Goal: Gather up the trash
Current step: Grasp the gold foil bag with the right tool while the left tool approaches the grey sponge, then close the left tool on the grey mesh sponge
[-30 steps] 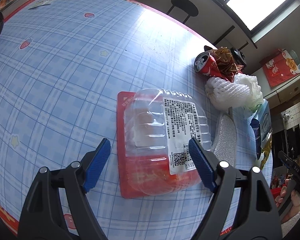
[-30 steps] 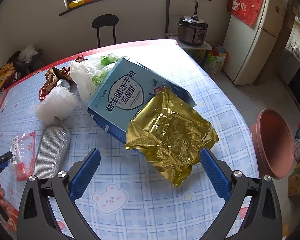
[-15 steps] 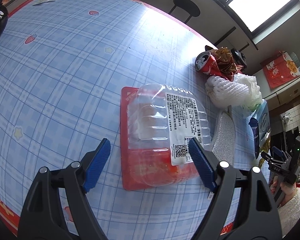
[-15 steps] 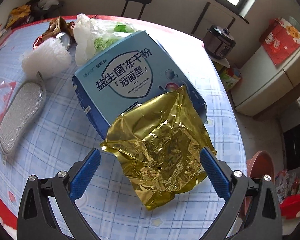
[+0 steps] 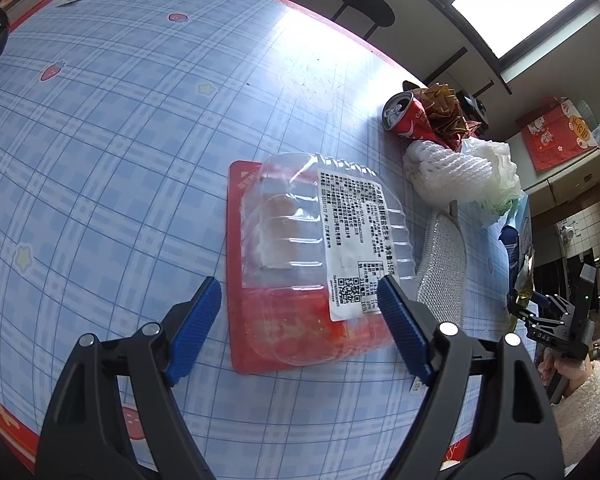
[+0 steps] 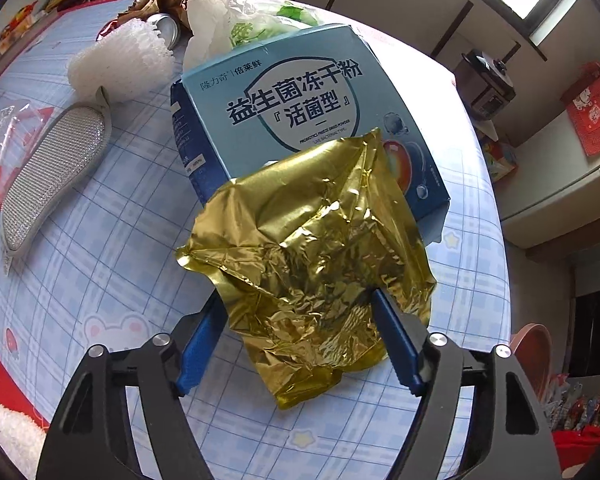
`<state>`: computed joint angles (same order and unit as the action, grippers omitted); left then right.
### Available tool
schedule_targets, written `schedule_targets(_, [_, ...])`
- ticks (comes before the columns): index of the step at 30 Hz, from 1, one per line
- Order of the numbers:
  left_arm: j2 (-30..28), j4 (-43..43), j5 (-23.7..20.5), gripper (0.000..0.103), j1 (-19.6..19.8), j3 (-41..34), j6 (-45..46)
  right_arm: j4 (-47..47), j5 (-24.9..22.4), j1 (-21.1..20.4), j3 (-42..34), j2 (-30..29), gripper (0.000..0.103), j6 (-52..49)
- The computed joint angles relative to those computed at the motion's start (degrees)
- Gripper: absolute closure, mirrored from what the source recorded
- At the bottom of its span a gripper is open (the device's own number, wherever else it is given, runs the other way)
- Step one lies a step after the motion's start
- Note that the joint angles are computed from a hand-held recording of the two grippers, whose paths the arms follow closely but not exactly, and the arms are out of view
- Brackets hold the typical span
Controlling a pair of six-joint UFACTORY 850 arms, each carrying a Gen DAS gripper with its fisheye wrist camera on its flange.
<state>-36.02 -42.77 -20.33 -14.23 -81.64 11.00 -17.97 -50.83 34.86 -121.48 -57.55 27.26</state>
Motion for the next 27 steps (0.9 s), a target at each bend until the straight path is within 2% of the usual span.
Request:
schedule_targets(4, [-0.27, -0.85, -0.13, 0.023, -0.1, -0.42, 0.8, 1.82, 2.16, 0.68, 1.93, 1.7, 0.051, 0.72])
schedule_targets(7, [-0.2, -1.34, -0.18, 0.023, -0.21, -0.52, 1.3, 3.42, 5.59, 1.08, 4.63, 4.08, 0.055, 1.56])
schedule_targets(11, [0.74, -2.07, 0.71, 0.024, -0.73, -0.12, 3.19, 4.93, 10.33, 1.38, 7.17, 6.65, 0.058, 3.7])
schedule_targets(14, [0.83, 0.41, 0.74, 0.025, -1.66, -1.29, 3.05, 5.87, 13.52, 1.66, 8.57, 8.08, 0.059, 5.46])
schedule_targets(16, [0.38, -0.59, 0.01, 0.025, -2.45, -2.77, 6.17, 6.45, 15.51, 2.03, 9.8, 9.19, 0.061, 6.51])
schedule_targets(19, [-0.33, 9.06, 0.79, 0.026, -4.7, -5.35, 1.42, 7.46, 18.92, 2.14, 12.23, 11.07, 0.061, 8.11])
schedule_targets(22, [-0.76, 11.22, 1.53, 0.026, -6.38, -7.05, 2.53, 9.17, 22.21, 2.08, 14.27, 12.63, 0.061, 9.12])
schedule_targets(24, [-1.52, 9.71, 0.7, 0.025, -7.24, -8.57, 5.72, 9.74, 23.77, 2.2, 15.23, 13.34, 0.062, 10.24])
schedule_targets(27, [-4.57, 10.92, -3.73, 0.024, -8.31, -13.15, 7.07, 8.2, 25.8, 2.5, 17.32, 14.62, 0.061, 13.75])
